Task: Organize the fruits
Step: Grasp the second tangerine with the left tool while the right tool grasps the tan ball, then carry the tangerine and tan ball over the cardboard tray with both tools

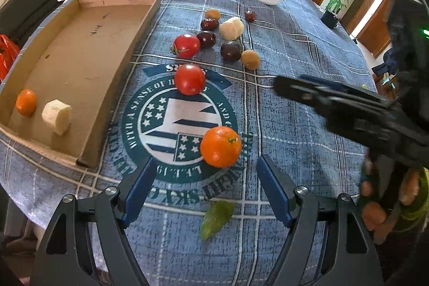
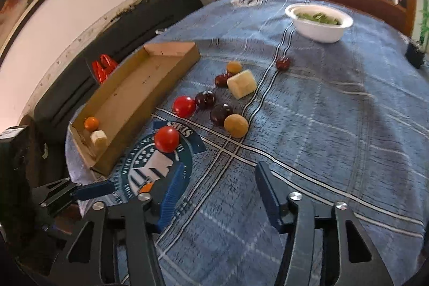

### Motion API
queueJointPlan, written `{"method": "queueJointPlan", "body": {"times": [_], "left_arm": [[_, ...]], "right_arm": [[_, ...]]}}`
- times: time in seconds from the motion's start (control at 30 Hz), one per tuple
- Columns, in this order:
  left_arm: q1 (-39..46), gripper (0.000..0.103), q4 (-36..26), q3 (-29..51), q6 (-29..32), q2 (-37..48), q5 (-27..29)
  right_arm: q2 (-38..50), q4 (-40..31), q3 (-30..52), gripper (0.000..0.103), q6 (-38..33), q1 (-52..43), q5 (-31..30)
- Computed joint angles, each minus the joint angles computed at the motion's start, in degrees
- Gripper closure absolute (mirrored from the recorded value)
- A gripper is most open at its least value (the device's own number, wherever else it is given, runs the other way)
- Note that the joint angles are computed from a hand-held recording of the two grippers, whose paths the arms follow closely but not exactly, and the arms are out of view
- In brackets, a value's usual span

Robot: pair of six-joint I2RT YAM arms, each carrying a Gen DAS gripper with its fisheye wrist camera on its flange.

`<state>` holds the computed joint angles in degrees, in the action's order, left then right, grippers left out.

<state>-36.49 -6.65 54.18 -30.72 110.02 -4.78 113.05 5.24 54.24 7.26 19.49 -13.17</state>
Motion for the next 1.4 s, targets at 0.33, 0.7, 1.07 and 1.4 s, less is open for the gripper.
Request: {"method": "queueJointPlan", "body": {"times": [0.33, 0.7, 1.07, 1.4], "left_arm": [[0.6, 0.043, 0.9, 4.9, 1.8, 6.8, 2.0], [1.4, 0.069, 3.9, -1.4, 1.6, 2.1, 1.4], [0.2, 0.069, -0.6, -3.4, 0.4, -3.2, -8.0], [0.9, 0.069, -0.3, -5.9, 0.9, -7.6, -10.4]], "right_arm": [[13.4, -4.4, 15.5, 0.055, 0.2, 0.6, 2.5], [10.3, -1.6, 10.5, 0.075, 0.1, 1.3, 4.7], [2.5, 1.8, 1.1, 0.075, 3.9, 3.1, 2.1], [-1.5, 2.9, -2.8, 0.075, 5.7, 5.9, 2.7]]}}
